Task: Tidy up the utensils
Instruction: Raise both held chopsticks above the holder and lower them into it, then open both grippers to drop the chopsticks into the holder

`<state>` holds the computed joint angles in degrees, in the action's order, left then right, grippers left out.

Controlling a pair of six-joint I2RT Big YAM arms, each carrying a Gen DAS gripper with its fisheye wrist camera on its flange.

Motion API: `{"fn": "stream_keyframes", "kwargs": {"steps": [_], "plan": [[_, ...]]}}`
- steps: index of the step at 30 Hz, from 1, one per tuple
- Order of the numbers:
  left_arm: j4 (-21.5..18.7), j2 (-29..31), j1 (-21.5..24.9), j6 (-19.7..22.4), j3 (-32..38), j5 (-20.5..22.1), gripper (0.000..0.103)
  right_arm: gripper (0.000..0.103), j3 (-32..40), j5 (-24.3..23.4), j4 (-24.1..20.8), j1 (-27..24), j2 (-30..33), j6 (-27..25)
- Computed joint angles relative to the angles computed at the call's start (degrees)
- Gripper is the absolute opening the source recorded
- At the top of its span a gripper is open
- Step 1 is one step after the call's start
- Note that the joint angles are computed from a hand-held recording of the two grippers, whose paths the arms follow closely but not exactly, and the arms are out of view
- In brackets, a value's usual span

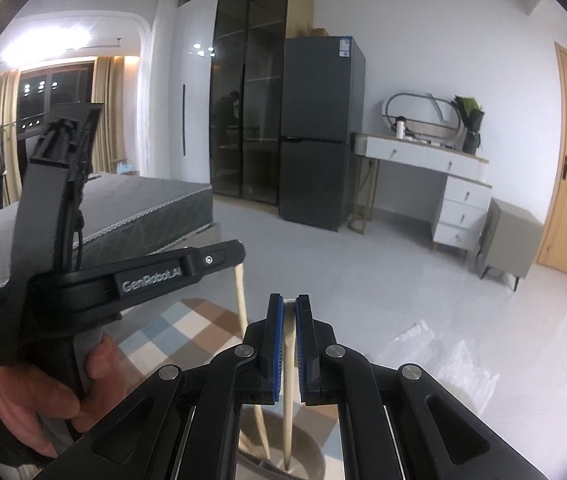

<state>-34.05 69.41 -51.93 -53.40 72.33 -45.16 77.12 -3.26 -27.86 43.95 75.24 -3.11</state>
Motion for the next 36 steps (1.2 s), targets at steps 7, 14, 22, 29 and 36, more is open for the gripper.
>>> {"fn": "stream_keyframes", "kwargs": {"steps": [7, 14, 22, 29, 36], "plan": [[-1.2, -0.5, -0.1, 2.3, -0.1, 0.1, 0.001, 0.005, -0.3, -0.9, -1.7, 0.3, -0.1, -0.6], [-3.8, -1.3, -0.5, 2.9, -0.1, 3.9, 0.001, 0.005, -0.2, -0.9, -3.1, 0.0, 0.1, 1.0], [-6.6, -1.2, -1.1, 4.8, 0.2, 8.6, 0.001, 0.005, 0.3, -1.8, -4.3, -0.5, 0.7, 4.7], [-11.8, -1.8, 0.5, 1.1, 0.6, 19.4, 0.001, 0.010, 1.1, -3.3, -7.7, -1.4, 1.4, 8.9], [-24.0, -4.2, -2.4, -7.2, 3.4, 13.8, 0.044, 0.043, -3.9, -1.0, -7.7, -2.3, -5.4, 15.2]]}}
